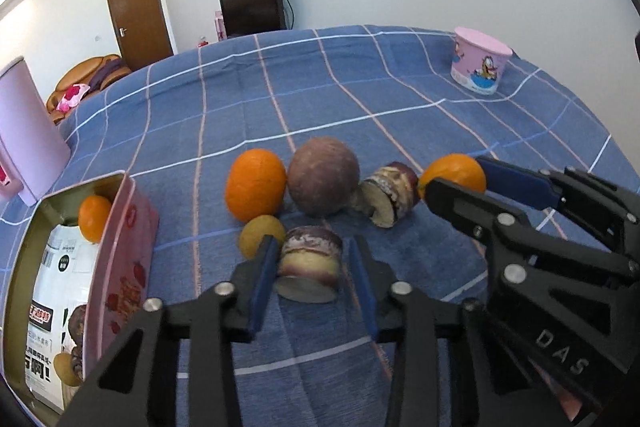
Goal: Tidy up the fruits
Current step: 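Lift the can with the left gripper while right holds the orange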
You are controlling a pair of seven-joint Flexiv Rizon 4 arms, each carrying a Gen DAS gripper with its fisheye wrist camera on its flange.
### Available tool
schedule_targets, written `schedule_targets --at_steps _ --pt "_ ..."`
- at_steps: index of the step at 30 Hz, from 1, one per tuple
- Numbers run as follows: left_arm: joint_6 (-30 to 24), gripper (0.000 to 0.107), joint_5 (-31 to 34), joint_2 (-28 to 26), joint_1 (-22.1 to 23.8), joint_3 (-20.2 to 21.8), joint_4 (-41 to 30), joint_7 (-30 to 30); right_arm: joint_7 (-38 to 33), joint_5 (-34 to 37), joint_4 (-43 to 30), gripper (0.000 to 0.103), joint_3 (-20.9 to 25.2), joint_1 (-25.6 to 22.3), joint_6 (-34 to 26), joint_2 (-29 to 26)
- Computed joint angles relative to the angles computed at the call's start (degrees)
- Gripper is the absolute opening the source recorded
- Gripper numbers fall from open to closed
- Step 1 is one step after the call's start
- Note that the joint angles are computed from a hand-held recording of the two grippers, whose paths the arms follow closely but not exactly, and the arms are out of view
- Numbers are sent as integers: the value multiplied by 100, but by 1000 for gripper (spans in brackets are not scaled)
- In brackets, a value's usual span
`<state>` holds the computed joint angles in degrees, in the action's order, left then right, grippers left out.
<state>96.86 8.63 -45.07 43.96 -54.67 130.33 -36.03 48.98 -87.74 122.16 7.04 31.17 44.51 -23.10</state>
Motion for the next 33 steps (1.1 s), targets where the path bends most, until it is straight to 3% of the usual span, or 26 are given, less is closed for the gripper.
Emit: schedule_targets --at_steps 13,33 --pt "-354 34 -253 -253 389 -379 -32 138 126 -156 41 40 17 38 -136 34" --pt "402 34 468 -691 777 -592 80 -247 303 -602 81 40 84 51 -384 99"
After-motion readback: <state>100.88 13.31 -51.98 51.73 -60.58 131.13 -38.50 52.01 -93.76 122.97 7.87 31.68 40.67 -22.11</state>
